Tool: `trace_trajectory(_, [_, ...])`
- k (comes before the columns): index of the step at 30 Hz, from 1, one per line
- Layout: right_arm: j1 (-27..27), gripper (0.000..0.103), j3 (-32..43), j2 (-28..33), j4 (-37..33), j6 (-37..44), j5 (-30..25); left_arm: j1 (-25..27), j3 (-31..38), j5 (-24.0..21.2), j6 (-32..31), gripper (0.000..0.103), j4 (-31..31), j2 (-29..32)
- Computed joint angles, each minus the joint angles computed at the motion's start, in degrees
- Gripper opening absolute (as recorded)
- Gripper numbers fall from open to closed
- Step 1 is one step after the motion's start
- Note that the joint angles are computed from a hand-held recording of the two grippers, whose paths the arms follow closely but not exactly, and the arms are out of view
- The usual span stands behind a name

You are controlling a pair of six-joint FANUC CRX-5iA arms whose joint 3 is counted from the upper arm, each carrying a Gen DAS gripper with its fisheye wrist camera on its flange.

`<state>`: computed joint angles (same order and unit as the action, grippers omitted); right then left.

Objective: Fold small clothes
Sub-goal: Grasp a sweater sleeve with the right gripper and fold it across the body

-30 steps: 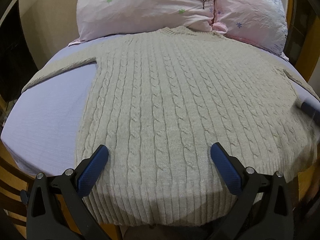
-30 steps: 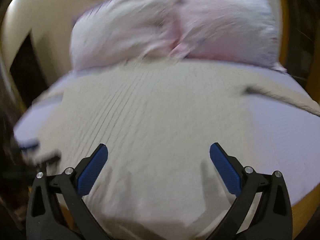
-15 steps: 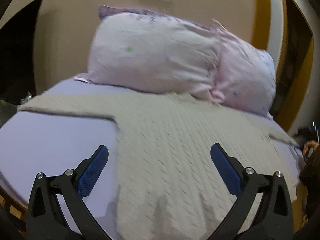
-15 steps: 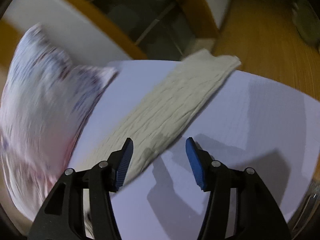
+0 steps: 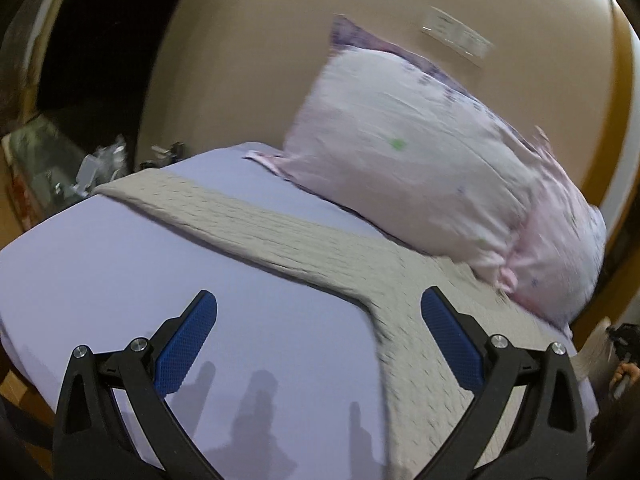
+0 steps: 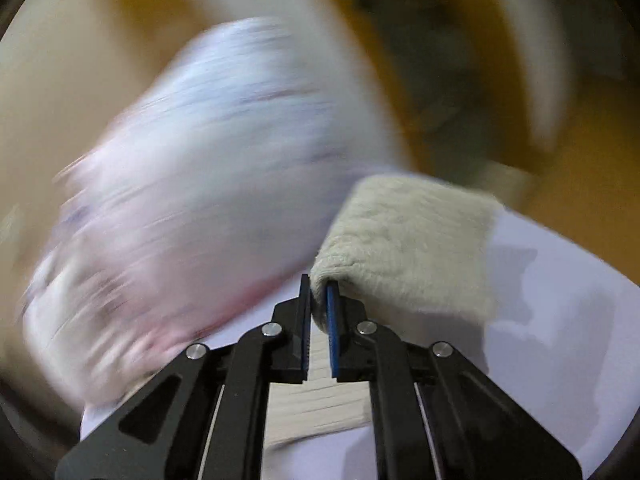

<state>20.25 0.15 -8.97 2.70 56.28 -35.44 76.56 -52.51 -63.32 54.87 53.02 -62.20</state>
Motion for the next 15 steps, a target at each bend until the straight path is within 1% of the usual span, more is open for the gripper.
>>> trace_trajectory(1, [2.9, 0.007, 1.0, -0.1, -1.3, 3.2, 0.0, 1.8, 0.0, -1.1, 0.0, 0.102, 0.6, 0.4])
trace_trajectory(3, [9.3, 0.007, 3.0, 0.4, -4.6, 10.1, -0.7, 3.4, 0.5, -1.7, 1.4, 0.102, 1.1, 2.5])
trace_trajectory(4, [12.8, 0.007, 5.0, 1.6, -7.7, 14.7, -2.1, 3.7, 1.0, -1.4, 2.9, 0.102, 0.9, 3.9])
trace_trajectory(5, [15.8, 0.008, 7.5, 3.5, -11.5, 19.7, -4.7, 3.9, 1.5, -1.1, 4.5, 0.102, 0.7, 5.5])
trace_trajectory(6, [17.6, 0.010, 9.3, 5.0, -13.8, 22.9, -7.5, 4.3, 1.7, -1.0, 5.5, 0.102, 0.6, 6.6])
trace_trajectory(7, [19.2, 0.016, 13.1, 8.2, -17.2, 27.1, -12.4, 4.3, 2.1, -0.7, 6.7, 0.102, 0.5, 8.0])
trace_trajectory(8, [20.8, 0.027, 16.3, 11.3, -20.0, 29.6, -17.6, 4.0, 2.8, 0.0, 8.1, 0.102, 0.4, 10.3])
trace_trajectory(10, [22.1, 0.044, 18.7, 13.7, -23.7, 31.0, -23.6, 3.8, 3.7, 0.6, 10.1, 0.101, -0.2, 13.3])
trace_trajectory(11, [21.5, 0.053, 19.0, 14.2, -25.9, 31.7, -23.8, 3.8, 4.0, 1.1, 10.3, 0.099, 0.1, 15.0])
trace_trajectory(12, [20.9, 0.062, 18.1, 13.5, -26.6, 31.8, -22.8, 3.6, 4.3, 1.7, 10.6, 0.094, 0.1, 16.4])
trace_trajectory(14, [20.2, 0.069, 14.8, 10.9, -25.5, 30.6, -20.2, 2.9, 5.0, 3.8, 11.4, 0.086, -0.4, 19.2])
trace_trajectory(15, [19.2, 0.071, 14.0, 10.0, -25.0, 29.8, -19.6, 2.7, 5.6, 5.0, 12.2, 0.081, -0.9, 21.2])
